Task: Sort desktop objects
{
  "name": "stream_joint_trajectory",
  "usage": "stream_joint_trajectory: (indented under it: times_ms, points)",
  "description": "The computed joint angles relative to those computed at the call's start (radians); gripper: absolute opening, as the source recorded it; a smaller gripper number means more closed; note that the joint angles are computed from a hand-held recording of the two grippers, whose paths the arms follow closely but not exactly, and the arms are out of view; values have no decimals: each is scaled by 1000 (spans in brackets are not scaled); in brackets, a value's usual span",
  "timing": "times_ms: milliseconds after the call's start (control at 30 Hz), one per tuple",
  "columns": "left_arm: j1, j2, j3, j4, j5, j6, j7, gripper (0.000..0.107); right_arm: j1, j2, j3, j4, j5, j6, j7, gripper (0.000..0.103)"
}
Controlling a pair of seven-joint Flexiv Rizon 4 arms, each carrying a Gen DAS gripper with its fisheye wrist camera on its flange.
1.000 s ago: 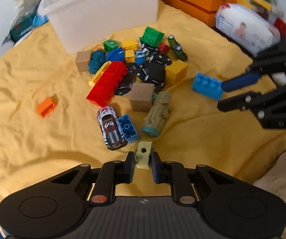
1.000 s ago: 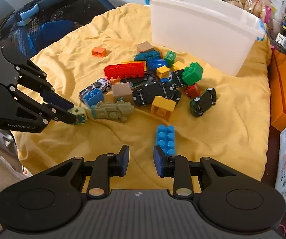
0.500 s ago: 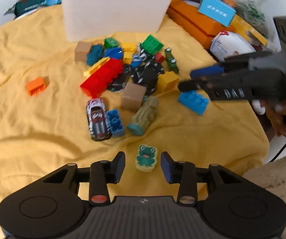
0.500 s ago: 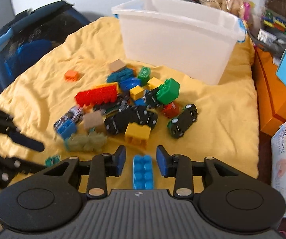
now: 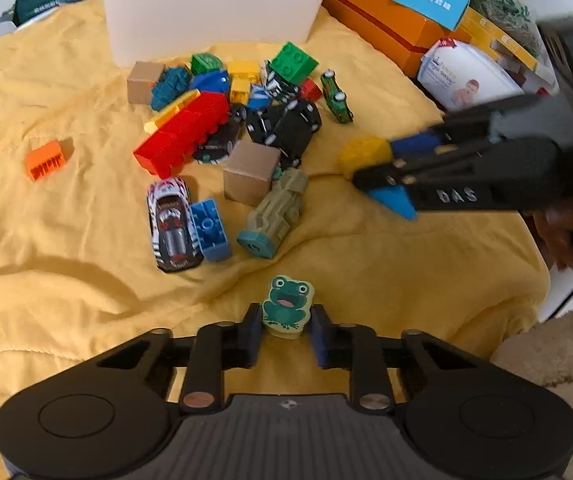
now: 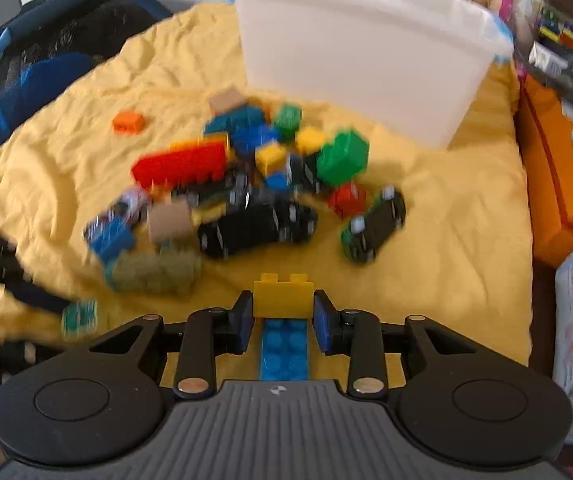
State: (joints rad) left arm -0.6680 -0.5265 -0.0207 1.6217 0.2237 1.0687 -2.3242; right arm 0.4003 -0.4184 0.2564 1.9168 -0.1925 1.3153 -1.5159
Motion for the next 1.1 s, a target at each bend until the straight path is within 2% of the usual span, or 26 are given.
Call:
stream_joint_trajectory:
  times_ms: [133, 267, 367, 500, 667, 867, 1000, 1100]
  points:
    - [-22, 8, 24, -17, 43, -2, -14, 28, -25, 15, 23, 18, 52, 74, 12, 34]
    - [-24, 16, 33, -30, 70, -4, -35, 28, 3, 35, -31, 52, 10, 151, 57, 34]
    - [-31, 30, 43, -47, 103, -15, -50, 28, -38, 27, 18, 34, 44, 105, 67, 34]
    - [-26, 37, 61, -90, 151, -18, -72, 28, -40, 37, 25, 47, 41, 123, 55, 34]
    - [-2, 22, 97, -217, 248, -67, -35, 28, -2, 25, -32, 10, -11, 188, 81, 34]
    - [41, -55, 126, -434, 314, -107, 32, 28, 79, -50, -161, -154, -104, 279, 177, 34]
    - [81, -145, 134, -585, 285, -108, 77, 28, 153, -139, -278, -326, -156, 255, 282, 34]
    - [109, -224, 139, -708, 239, -133, 127, 28, 116, -213, -227, -471, -163, 163, 305, 34]
